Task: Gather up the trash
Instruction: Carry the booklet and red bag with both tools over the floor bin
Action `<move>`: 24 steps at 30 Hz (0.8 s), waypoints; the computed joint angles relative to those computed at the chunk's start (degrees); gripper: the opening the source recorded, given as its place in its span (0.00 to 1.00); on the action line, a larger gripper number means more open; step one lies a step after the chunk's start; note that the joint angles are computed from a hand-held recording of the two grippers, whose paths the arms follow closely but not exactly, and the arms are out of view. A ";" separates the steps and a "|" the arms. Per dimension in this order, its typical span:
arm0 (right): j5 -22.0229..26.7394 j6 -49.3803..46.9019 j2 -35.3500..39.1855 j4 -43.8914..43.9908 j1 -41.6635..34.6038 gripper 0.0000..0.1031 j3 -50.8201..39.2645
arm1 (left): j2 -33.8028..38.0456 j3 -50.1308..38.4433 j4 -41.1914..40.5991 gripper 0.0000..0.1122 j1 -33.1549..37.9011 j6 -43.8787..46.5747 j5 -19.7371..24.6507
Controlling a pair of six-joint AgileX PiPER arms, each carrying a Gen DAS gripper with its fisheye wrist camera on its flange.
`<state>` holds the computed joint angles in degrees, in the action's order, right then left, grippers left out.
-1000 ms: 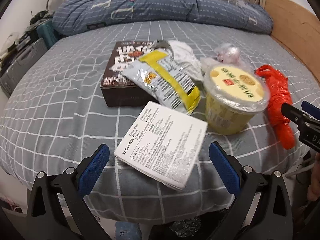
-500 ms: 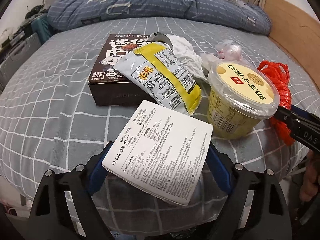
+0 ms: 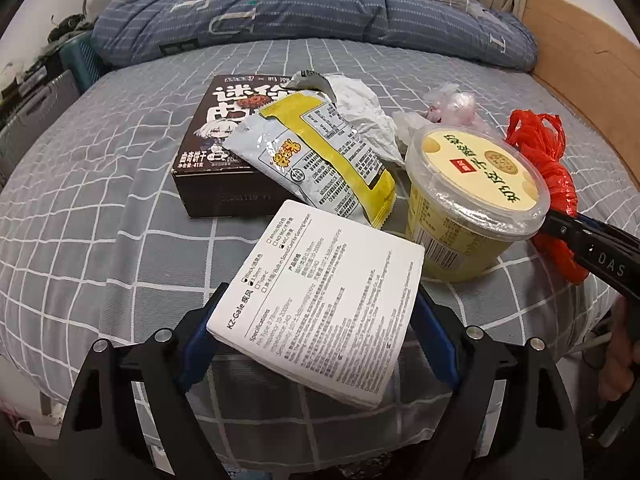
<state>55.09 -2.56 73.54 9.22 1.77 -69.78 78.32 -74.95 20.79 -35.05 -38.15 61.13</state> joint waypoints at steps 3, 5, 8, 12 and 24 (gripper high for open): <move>0.26 0.49 -0.51 -0.68 0.39 0.39 -0.27 | -0.12 -0.46 0.01 0.73 -0.03 0.11 0.41; 0.73 0.62 -0.83 -0.83 0.47 0.39 -0.61 | -0.31 -0.66 -0.01 0.73 -0.07 0.17 0.64; 1.41 0.84 -1.25 -1.32 0.63 0.39 -1.29 | -0.71 -1.05 0.32 0.73 -0.25 0.03 1.10; 2.40 1.16 -1.89 -2.12 0.99 0.39 -2.19 | -1.33 -1.75 0.27 0.71 -0.21 0.20 1.96; 6.05 1.67 -4.08 -3.50 1.29 0.39 -5.46 | -2.72 -4.38 1.16 0.71 -1.92 -0.62 4.83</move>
<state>61.14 -0.89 69.46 5.72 3.06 -75.24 75.59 -79.33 21.95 -36.97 -38.77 65.96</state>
